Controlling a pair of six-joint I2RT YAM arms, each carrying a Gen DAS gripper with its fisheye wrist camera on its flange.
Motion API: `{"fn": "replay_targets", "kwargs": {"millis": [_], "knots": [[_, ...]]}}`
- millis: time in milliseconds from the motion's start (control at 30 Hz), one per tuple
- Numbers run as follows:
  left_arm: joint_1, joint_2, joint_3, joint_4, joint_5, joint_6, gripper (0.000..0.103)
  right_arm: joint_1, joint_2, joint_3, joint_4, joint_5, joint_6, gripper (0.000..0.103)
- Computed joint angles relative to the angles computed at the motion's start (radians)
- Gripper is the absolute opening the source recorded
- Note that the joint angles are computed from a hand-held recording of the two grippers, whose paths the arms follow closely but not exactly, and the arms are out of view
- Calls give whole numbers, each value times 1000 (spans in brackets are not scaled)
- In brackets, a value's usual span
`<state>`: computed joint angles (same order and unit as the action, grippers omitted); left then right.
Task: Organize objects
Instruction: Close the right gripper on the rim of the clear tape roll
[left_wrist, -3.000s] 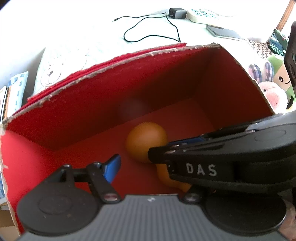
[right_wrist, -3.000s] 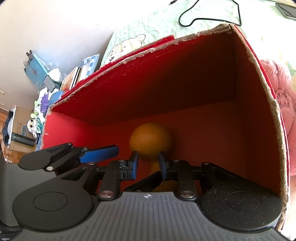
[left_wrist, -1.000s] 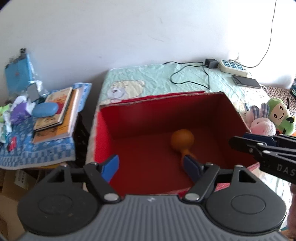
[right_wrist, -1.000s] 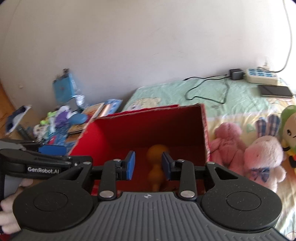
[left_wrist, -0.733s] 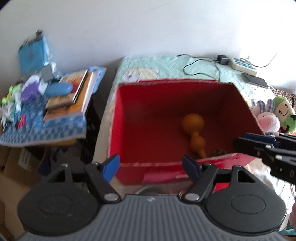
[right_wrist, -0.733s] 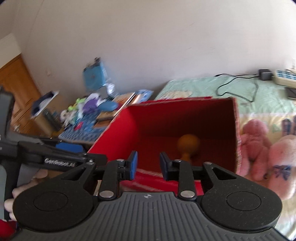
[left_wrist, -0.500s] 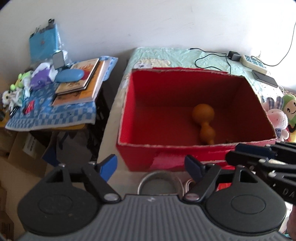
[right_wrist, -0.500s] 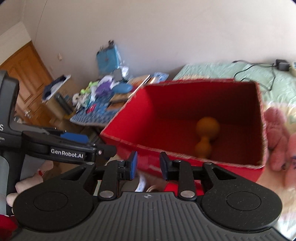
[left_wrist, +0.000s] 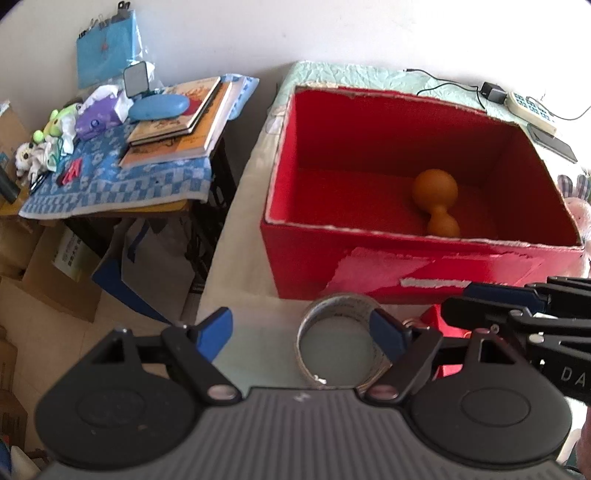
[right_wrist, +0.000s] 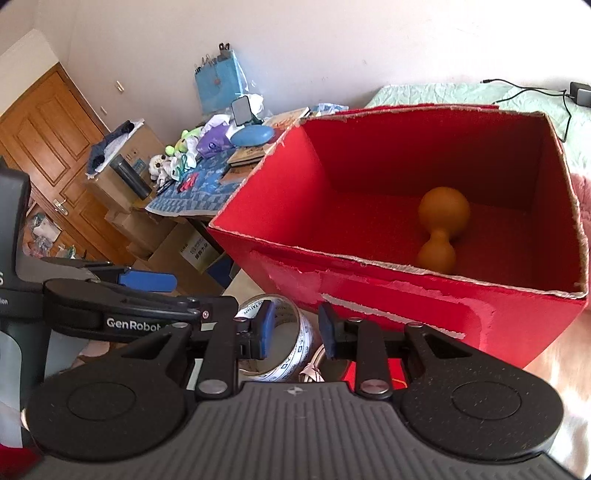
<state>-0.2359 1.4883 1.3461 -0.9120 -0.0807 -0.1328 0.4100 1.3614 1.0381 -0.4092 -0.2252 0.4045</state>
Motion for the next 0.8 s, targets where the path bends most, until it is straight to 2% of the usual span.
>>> {"fn": "replay_targets", "kwargs": {"millis": [100, 400, 600, 667, 800], "knots": [[14, 10, -15, 2, 15, 15, 79, 2, 19, 12, -11, 2, 2, 30], [91, 79, -28, -21, 139, 64, 58, 14, 95, 56, -36, -11, 7, 30], [93, 124, -29, -12, 152, 110, 37, 36, 168, 95, -41, 11, 13, 30], [101, 143, -23, -16, 167, 125, 21, 39, 185, 102, -45, 12, 19, 30], [120, 171, -17, -15, 207, 156, 14, 46, 218, 125, -61, 23, 14, 27]]}}
